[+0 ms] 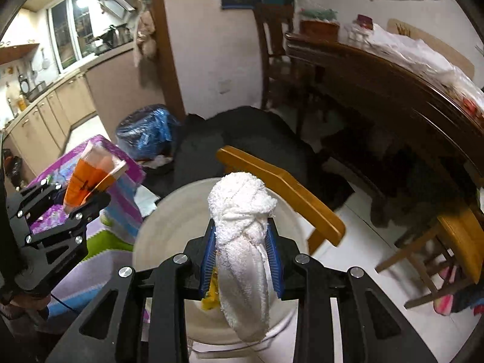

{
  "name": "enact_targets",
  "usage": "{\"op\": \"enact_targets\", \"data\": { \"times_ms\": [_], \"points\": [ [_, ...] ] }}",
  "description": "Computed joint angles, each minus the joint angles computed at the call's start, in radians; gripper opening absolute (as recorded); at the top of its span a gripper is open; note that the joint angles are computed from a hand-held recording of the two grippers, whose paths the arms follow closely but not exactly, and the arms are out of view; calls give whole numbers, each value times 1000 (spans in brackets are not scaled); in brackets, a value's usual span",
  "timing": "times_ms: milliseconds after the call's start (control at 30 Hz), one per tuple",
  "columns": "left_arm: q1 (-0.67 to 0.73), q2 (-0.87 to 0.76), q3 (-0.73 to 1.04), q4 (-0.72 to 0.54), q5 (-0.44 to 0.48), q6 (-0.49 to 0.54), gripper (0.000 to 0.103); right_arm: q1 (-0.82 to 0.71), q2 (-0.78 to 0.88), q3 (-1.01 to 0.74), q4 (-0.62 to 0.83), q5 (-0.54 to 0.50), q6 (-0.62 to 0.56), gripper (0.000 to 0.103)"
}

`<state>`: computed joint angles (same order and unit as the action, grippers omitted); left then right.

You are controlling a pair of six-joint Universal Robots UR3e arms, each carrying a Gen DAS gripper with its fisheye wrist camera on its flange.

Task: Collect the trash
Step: 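Carry the orange cup and white towel over the white bucket with both tools, then open both tools to drop the cup and towel into the bucket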

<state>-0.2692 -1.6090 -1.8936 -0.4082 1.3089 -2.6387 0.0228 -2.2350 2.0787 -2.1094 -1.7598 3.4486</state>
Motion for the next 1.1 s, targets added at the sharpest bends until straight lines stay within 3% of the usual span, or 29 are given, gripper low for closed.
{"op": "enact_targets", "data": {
  "times_ms": [200,400,600,1100],
  "points": [
    [-47,-151,228,-251,-61,-16,32,-98,9,47,23,76,-35,32],
    [-22,-199,239,-403,-105,63,32,-112,90,99,-28,100,-31,32],
    [-22,-220,252,-428,-99,84,33,-145,116,153,-65,149,-57,32],
    [-54,-260,281,-415,-74,71,35,-109,186,128,-100,145,-33,32]
  ]
}}
